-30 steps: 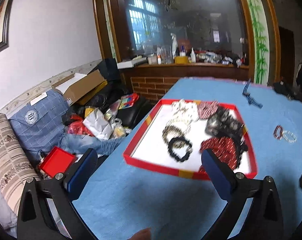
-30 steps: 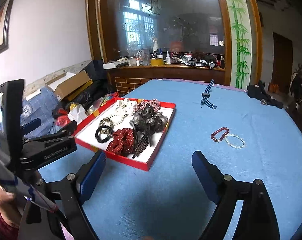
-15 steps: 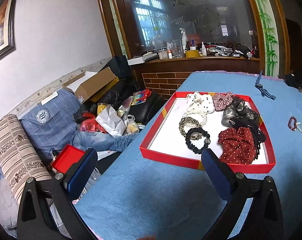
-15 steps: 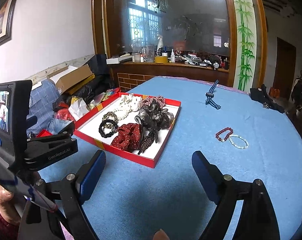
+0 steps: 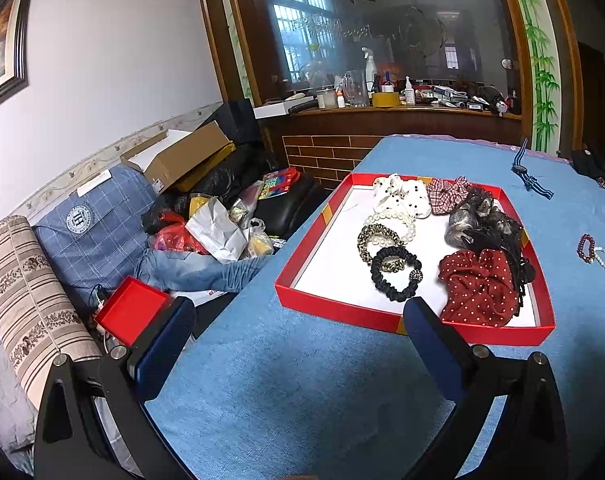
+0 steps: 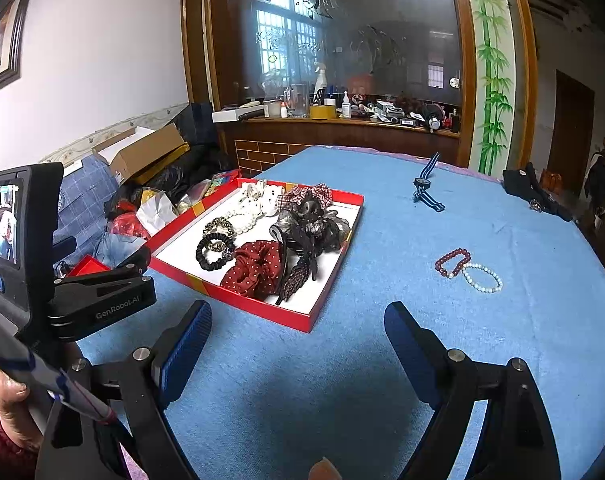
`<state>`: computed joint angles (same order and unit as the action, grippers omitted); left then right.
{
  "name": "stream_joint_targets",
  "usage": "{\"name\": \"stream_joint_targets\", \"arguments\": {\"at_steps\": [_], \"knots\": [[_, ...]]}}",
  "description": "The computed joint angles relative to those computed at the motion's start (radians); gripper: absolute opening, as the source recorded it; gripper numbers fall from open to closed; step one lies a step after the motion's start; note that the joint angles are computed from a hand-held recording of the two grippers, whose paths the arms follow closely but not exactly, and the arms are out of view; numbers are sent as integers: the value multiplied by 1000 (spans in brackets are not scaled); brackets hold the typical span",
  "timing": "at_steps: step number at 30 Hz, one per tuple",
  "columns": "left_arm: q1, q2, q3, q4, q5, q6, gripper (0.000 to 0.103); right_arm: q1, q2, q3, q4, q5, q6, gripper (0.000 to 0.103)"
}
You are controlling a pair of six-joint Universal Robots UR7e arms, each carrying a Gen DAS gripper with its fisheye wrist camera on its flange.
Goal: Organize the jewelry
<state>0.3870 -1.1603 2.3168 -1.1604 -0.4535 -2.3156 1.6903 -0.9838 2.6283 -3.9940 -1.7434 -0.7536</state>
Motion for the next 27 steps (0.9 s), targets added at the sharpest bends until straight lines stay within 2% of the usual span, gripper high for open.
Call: {"name": "stream_joint_targets", "arguments": {"at_steps": [27], "knots": [[10,0,8,-28,3,16,103,-4,-4,-5,19,-6,8,91]]}}
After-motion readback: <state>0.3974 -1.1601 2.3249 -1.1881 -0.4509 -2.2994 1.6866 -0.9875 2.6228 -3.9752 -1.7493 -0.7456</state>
